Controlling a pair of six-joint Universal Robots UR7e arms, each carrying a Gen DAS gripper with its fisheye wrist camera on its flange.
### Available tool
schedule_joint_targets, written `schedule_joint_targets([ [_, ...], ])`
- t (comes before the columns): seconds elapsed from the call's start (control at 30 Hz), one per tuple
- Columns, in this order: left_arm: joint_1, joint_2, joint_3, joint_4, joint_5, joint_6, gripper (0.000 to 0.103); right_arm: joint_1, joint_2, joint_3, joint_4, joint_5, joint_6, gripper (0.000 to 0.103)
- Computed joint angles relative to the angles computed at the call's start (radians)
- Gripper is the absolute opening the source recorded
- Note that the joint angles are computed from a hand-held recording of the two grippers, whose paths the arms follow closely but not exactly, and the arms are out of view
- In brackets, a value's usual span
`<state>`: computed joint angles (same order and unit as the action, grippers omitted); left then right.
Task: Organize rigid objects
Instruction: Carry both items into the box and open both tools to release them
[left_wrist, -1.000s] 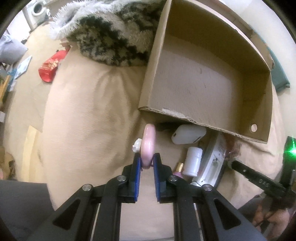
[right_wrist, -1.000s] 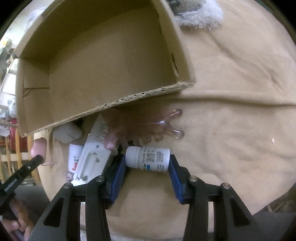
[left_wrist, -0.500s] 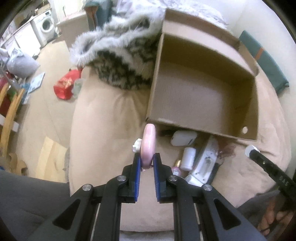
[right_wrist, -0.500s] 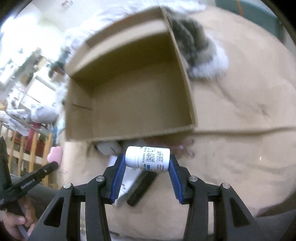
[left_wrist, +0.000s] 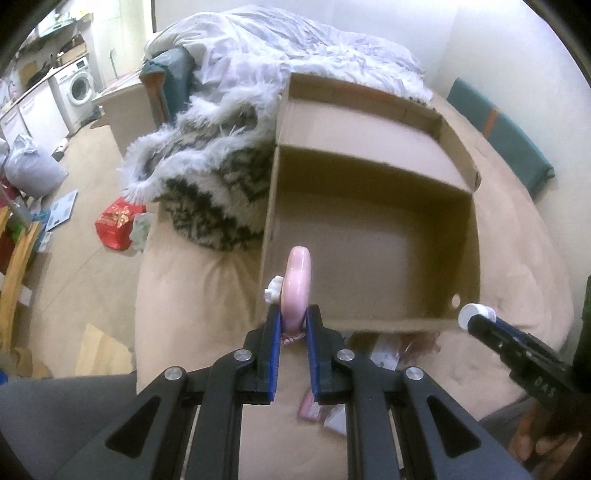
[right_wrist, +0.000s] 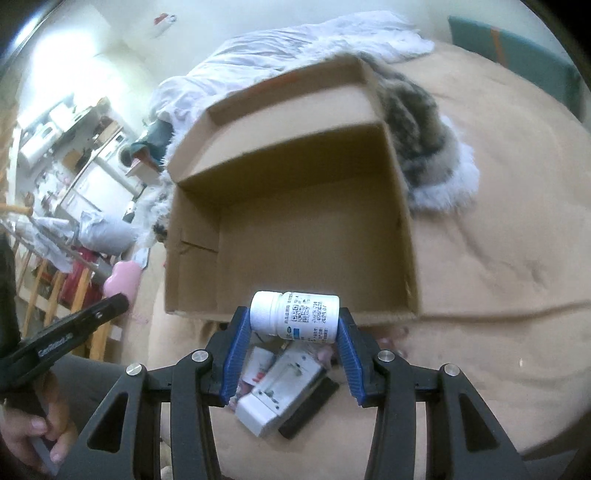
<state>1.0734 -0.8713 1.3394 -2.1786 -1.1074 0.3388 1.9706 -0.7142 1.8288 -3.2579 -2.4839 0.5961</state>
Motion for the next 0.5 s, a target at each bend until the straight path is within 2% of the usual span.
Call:
schedule_joint_targets([
  [0.33,-0.031,0.110,-0.099,-0.055,-0.011,0.055,0.012,-0.050,-0.002,-0.144,0.105,0.018,-0.169,0.049],
  [0.5,-0.027,0.171,-0.127,-0.066,-0.003,0.099,0.012,-0.097,0.016,-0.158,0.119,0.053,-0.180,0.049],
])
